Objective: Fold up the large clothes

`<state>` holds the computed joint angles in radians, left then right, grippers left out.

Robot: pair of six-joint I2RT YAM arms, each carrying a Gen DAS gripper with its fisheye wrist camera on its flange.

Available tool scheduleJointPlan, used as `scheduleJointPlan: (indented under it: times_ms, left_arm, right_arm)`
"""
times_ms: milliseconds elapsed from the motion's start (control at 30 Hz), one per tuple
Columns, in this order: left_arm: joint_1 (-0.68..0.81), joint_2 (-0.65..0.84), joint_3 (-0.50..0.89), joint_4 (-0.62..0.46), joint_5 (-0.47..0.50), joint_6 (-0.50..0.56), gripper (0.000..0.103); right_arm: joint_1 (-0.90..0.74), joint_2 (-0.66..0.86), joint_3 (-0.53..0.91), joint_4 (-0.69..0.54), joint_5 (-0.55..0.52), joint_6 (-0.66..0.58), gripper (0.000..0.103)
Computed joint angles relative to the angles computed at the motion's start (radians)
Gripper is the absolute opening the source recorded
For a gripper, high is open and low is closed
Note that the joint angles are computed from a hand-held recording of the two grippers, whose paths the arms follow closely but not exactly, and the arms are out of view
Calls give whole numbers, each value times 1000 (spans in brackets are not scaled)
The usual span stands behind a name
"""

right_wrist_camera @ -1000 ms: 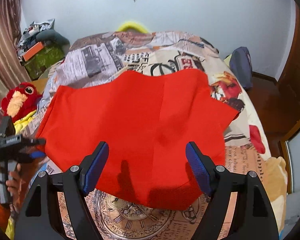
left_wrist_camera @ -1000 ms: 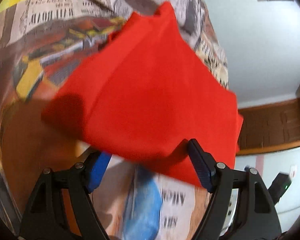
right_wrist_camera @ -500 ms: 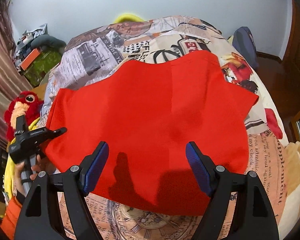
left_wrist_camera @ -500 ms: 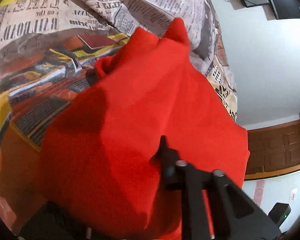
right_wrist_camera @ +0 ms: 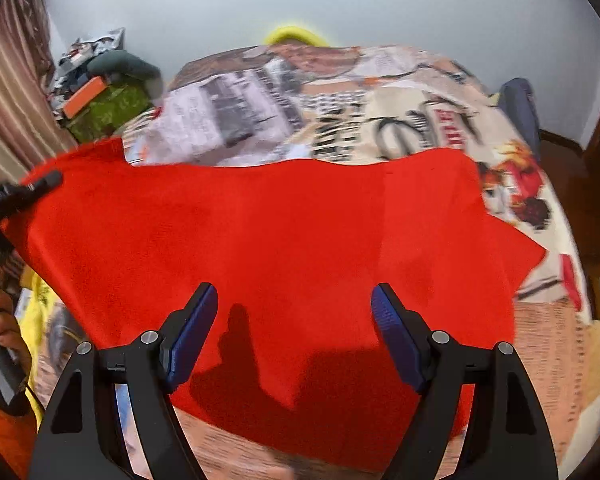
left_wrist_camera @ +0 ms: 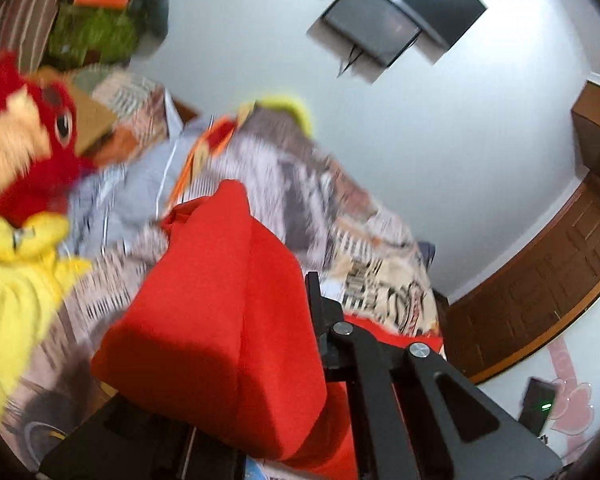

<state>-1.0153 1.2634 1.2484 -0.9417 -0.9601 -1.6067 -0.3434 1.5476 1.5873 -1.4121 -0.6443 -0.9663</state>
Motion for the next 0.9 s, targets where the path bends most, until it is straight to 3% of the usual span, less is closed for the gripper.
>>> scheduleJointPlan:
  times_ms: [167, 267, 367, 467, 667, 800, 900]
  left_arm:
    - [-28, 104, 184, -172, -45, 20, 3]
    - [-30, 167, 248, -178, -29, 75, 3]
    - [-28, 235, 311, -158, -5, 150, 3]
    - [-18, 321, 408, -103, 18, 262, 3]
    - [6, 507, 616, 84, 130, 513, 3]
    - [7, 788, 948, 2, 284, 662, 3]
    - [10, 921, 1072, -37, 427, 709, 3]
  right_arm:
    - [146, -102, -188, 57, 62, 49, 76]
    - [213, -167, -315, 112, 104, 33, 82]
    - [216, -210, -347, 139, 117, -11, 82]
    - [133, -156, -250, 36, 72, -108, 80]
    - [-168, 7, -22, -22, -15, -239, 80]
    - [-284, 158, 142, -15, 18, -199, 80]
    - [-336, 277, 271, -44, 41, -163, 80]
